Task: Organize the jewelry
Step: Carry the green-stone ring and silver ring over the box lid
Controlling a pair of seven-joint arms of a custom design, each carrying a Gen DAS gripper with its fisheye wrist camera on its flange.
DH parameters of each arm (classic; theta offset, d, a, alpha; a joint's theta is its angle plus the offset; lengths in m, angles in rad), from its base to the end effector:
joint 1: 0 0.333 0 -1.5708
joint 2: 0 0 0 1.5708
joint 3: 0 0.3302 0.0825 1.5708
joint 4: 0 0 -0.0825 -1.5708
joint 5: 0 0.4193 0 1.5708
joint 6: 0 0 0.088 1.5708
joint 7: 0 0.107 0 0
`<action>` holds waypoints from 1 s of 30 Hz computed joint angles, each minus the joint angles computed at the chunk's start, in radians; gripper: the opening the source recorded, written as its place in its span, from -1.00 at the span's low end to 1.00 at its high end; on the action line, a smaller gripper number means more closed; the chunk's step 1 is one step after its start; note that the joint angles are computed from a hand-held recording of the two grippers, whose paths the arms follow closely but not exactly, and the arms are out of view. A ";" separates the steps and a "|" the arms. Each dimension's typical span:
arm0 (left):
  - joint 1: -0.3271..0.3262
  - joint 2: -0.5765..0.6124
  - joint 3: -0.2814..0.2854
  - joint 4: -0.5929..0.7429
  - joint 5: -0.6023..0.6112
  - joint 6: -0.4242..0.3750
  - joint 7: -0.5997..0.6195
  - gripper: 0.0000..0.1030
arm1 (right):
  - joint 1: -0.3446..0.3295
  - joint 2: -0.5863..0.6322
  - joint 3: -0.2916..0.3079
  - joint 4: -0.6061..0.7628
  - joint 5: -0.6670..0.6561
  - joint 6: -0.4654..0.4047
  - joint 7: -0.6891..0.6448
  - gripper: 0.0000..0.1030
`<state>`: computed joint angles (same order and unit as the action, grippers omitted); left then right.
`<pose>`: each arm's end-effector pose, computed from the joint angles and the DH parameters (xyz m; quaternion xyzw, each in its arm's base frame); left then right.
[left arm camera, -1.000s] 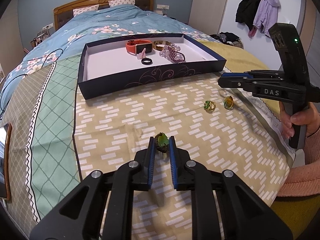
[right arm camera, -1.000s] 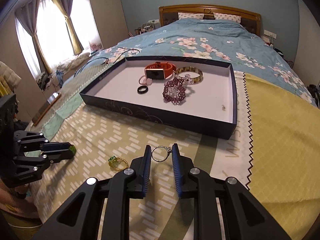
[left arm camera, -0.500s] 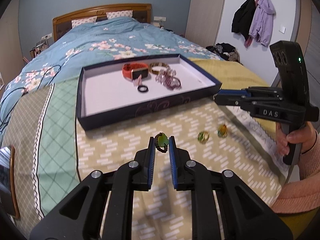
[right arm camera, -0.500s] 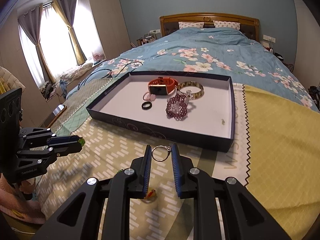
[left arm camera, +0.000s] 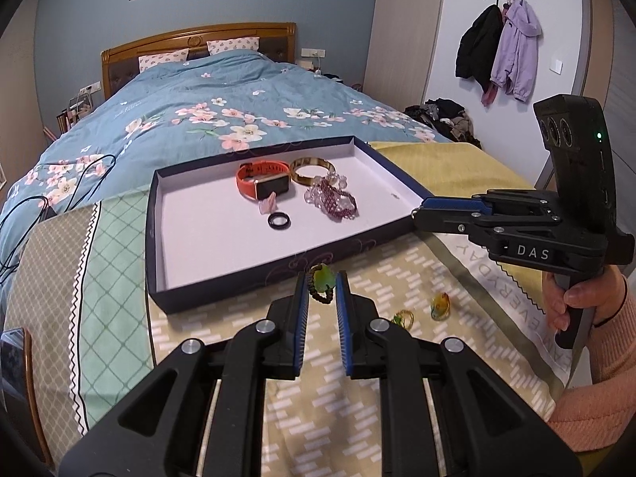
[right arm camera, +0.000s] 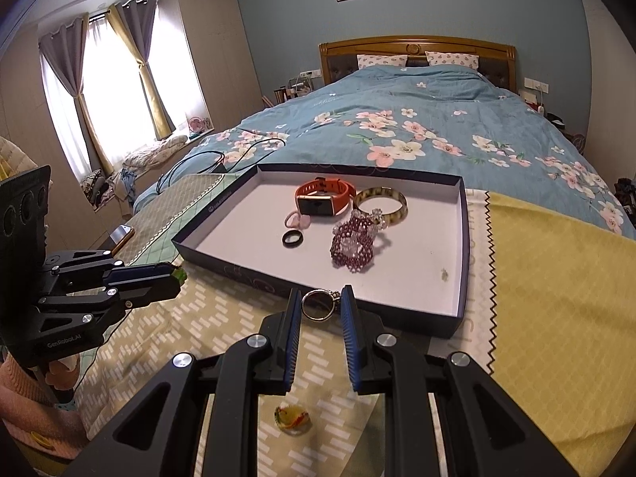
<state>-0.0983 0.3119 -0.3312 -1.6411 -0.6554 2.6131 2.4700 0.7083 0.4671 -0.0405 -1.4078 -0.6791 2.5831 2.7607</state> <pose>0.6812 -0.2649 0.5167 -0.3347 0.8439 -0.4046 0.1099 0.6031 0.4985 0.5160 -0.6219 0.6586 -0.2215 0.3612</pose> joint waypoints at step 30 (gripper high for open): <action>-0.038 0.191 -0.013 0.248 0.217 -0.003 -0.168 -0.73 | -0.038 0.118 -0.020 0.154 0.165 0.009 -0.136 -0.65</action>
